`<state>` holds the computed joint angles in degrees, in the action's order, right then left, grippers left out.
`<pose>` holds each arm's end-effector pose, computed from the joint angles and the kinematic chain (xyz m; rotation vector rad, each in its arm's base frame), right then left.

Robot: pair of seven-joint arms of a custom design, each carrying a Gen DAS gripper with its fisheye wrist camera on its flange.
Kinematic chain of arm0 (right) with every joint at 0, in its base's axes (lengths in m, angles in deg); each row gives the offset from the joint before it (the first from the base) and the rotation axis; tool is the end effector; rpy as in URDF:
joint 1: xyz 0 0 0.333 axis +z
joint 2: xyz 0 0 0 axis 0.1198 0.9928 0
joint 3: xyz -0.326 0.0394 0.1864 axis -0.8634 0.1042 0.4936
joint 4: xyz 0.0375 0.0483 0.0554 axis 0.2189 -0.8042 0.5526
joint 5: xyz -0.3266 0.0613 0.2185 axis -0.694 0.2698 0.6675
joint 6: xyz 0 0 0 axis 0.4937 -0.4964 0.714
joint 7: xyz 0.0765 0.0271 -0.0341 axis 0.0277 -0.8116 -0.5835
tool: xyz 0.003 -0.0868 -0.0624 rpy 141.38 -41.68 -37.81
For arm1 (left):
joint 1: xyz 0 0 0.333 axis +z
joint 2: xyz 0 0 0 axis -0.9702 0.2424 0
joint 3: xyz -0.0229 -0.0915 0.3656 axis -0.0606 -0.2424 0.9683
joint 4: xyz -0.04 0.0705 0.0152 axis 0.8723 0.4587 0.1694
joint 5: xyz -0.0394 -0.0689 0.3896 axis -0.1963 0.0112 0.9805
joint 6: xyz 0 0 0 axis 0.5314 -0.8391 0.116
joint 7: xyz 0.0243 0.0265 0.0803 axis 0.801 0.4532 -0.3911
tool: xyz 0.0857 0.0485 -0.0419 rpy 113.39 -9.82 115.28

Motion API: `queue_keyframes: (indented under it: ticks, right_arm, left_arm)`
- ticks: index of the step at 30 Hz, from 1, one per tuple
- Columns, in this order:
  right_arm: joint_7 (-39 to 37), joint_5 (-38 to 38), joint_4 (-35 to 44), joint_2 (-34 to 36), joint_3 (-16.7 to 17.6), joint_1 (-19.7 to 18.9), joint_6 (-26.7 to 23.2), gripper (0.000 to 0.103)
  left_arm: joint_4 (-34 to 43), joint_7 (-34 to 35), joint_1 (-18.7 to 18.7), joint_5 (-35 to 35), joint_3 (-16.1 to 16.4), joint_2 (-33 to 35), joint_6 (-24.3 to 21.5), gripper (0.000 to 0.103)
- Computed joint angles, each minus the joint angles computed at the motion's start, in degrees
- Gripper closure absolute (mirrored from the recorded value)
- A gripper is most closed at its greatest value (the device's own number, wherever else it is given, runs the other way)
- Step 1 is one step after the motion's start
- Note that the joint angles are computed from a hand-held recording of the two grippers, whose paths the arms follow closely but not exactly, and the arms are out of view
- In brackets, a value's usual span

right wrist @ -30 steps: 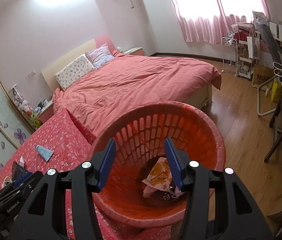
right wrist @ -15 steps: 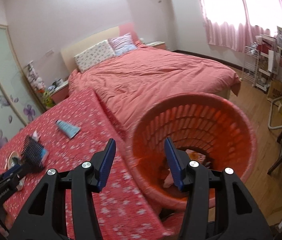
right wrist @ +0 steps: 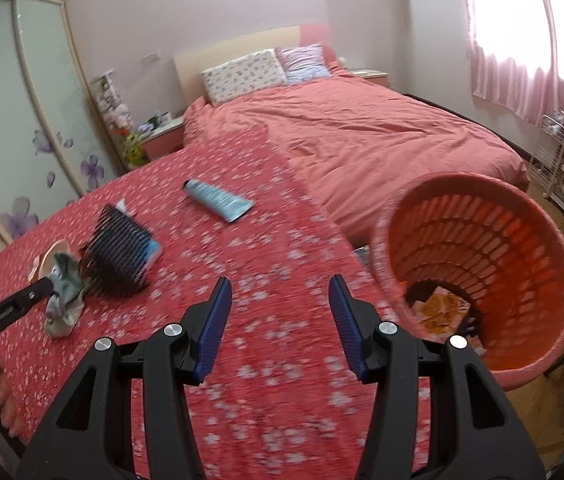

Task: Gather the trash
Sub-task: 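Return to the bed and grasp the grey sock with the left tool, then grasp the black checkered mesh pouch with the right tool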

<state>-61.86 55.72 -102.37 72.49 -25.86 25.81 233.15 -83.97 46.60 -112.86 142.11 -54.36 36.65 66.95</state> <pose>0.5524 0.2354 0.4307 -1.8609 1.3734 -0.3899 0.4942 -0.4848 0.4239 -2.2050 1.1579 -0.6496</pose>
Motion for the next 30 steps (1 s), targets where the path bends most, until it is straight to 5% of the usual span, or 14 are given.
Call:
queue_keyframes:
  ticks: [7,9,11,17,30]
  right_arm:
    - [6.31,-8.51,-1.31,0.4,0.98,0.64,0.48,0.052]
    - [8.23,-10.94,-1.6,0.52,1.43,0.34,0.62,0.052]
    - [10.27,-13.35,-1.83,0.64,1.83,0.0,0.69,0.052]
    - [14.32,-18.46,-2.15,0.99,4.35,-1.93,1.23,0.052]
    - [17.79,-25.48,1.64,4.18,10.07,-3.63,-0.12,0.054]
  left_arm:
    - [-0.27,1.24,2.15,-1.95,0.66,1.11,3.88,0.056]
    - [-0.17,1.59,2.6,-2.42,0.91,1.44,5.24,0.066]
    - [-0.48,2.23,2.83,-2.51,1.14,1.43,6.34,0.09]
    - [-3.3,-0.91,1.75,1.62,1.52,-1.36,6.63,0.094]
    - [-8.74,-5.42,2.56,6.37,-2.17,-9.04,-0.29,0.094]
